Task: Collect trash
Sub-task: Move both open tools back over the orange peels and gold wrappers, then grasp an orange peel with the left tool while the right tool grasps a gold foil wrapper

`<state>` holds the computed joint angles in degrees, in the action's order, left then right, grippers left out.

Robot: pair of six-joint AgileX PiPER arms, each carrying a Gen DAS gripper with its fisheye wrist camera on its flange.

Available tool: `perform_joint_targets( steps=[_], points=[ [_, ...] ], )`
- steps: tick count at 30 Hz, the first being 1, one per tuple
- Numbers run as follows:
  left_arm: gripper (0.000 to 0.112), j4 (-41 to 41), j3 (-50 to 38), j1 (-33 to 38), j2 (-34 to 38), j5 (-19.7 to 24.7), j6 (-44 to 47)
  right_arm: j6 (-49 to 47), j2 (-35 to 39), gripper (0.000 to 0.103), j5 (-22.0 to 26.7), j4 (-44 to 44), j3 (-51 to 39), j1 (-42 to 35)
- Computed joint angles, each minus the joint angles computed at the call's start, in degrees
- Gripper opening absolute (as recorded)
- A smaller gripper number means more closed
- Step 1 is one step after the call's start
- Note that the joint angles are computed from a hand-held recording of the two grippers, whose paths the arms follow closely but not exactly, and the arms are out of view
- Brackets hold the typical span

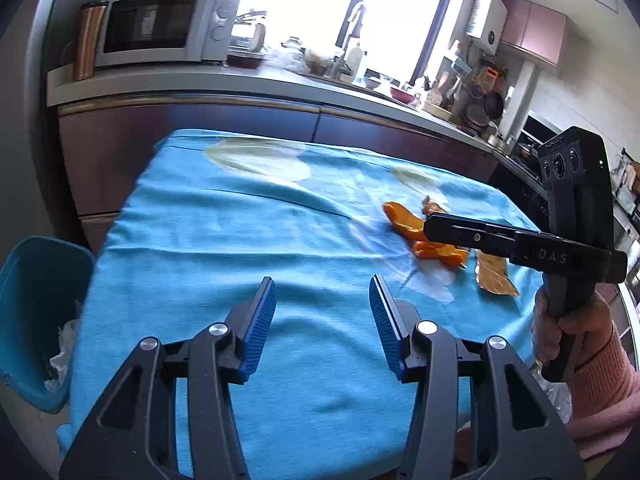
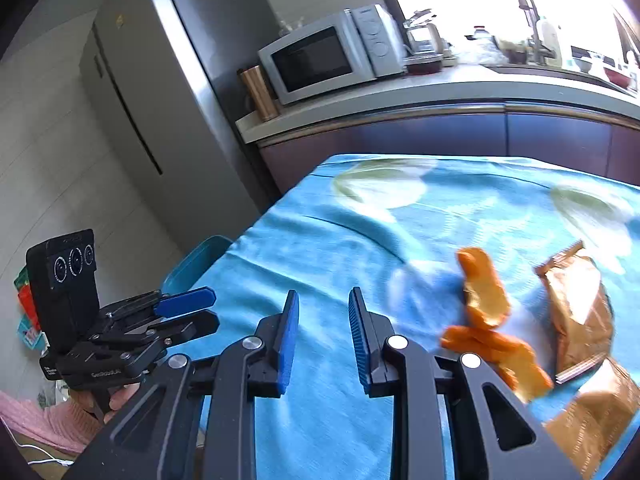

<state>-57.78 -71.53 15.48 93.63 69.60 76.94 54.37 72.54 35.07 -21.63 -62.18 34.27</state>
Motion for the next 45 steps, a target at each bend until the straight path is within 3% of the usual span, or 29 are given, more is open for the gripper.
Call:
perform_joint_targets(
  steps=[7,16,26,34,37,42,45],
  points=[
    [0.048,1.3,4.0,-8.5,-3.1,-0.9,-0.1,7.5,-13.4,0.027,6.6,-5.6,10.9,-5.8],
    [0.048,2.7,7.7,-17.4,-5.4,-1.7,-0.9,2.8,-25.6,0.03,9.4,0.5,19.5,-18.2],
    [0.048,5.4,7.8,-25.0,-4.8,-5.5,-5.2,-0.4,-31.1,0.043,9.9,6.4,24.7,-22.7],
    [0.048,8.6,1.0,-27.0,0.3,-10.7,-12.2,-9.6,-31.1,0.043,6.1,15.8,26.6,-28.0],
    [0.048,10.7,-2.4,-28.5,2.5,-12.8,-15.2,-11.3,-30.5,0.042,5.1,17.2,26.8,-28.6],
    [0.047,14.4,-8.7,-31.3,7.0,-13.1,-19.2,-15.3,-30.4,0.023,4.3,20.9,27.2,-30.6],
    [0.047,16.8,-10.9,-33.3,8.5,-13.7,-20.6,-16.6,-30.8,0.017,4.0,22.1,27.6,-31.0]
  ],
)
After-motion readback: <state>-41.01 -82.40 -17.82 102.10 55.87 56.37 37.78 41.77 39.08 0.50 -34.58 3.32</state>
